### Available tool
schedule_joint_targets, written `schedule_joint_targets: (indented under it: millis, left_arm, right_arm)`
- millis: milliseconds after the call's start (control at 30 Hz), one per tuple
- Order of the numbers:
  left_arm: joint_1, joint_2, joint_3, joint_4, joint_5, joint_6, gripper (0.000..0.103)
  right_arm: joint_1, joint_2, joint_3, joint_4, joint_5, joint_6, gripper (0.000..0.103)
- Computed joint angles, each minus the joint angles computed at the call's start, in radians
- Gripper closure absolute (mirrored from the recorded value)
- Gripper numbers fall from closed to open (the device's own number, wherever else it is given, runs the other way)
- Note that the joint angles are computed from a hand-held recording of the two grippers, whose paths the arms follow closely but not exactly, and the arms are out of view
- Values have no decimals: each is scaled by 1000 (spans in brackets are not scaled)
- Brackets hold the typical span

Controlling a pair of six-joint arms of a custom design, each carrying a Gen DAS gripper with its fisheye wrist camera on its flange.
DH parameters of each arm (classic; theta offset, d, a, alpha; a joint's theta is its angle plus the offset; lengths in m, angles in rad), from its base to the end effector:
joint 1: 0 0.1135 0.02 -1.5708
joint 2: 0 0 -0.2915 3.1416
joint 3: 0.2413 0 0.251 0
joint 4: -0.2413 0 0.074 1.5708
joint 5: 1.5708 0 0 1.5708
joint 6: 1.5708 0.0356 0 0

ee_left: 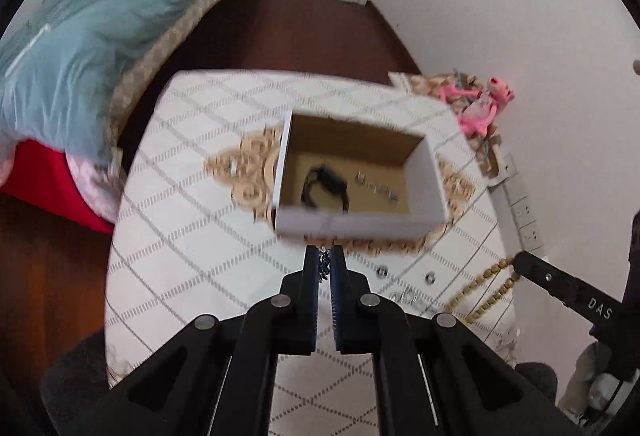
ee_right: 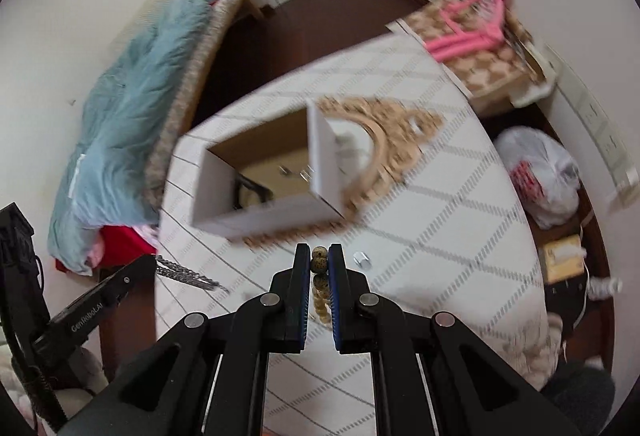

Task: Organize jewelry
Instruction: 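Carry the chain and beaded bracelet into the white box and open both tools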

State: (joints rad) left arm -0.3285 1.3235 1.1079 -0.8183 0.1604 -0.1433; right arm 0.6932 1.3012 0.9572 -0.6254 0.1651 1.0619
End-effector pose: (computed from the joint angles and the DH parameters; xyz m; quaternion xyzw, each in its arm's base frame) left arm 0.2399 -0.0878 0.3088 0.1100 0.9550 -0.1369 0.2390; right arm 0.1989 0.1577 0.2788 0.1985 0.9313 0.1767 0.2492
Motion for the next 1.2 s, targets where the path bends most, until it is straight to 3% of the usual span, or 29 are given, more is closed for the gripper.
schedule_joint_targets:
  millis: [367,467,567,600,700,900,1100,1167,1200]
  left_arm:
    - [38,210,302,-23,29,57,102]
    - [67,245,316,-21,55,64,101]
    - [124,223,240,6,111,38,94]
    - [134,214,205,17,106,40,87]
    - [129,170,74,82,14,44,23]
    - [69,168,-140,212,-96,-4,22]
    - [-30,272,-201,332,-163,-42,23]
    - [-58,301,-206,363,-188,-40,27]
    - [-71,314,-206,372,-203,-39,36]
  right_arm:
    - [-149,268,381,-41,-102,-210,94]
    - [-178,327,439,-49,-134,-237,94]
    - [-178,342,461,-53,-129,-256,94]
    - [-173,331,447,-45,-125,-256,94]
    - [-160,287,385,-14,-110,-232,94]
    - [-101,143,200,27,-5,-132,94]
    - [-52,42,26,34,52,-15,94]
    - [-52,27,-25,41,50,13,94]
    - [-51,22,-48,44,56,27,94]
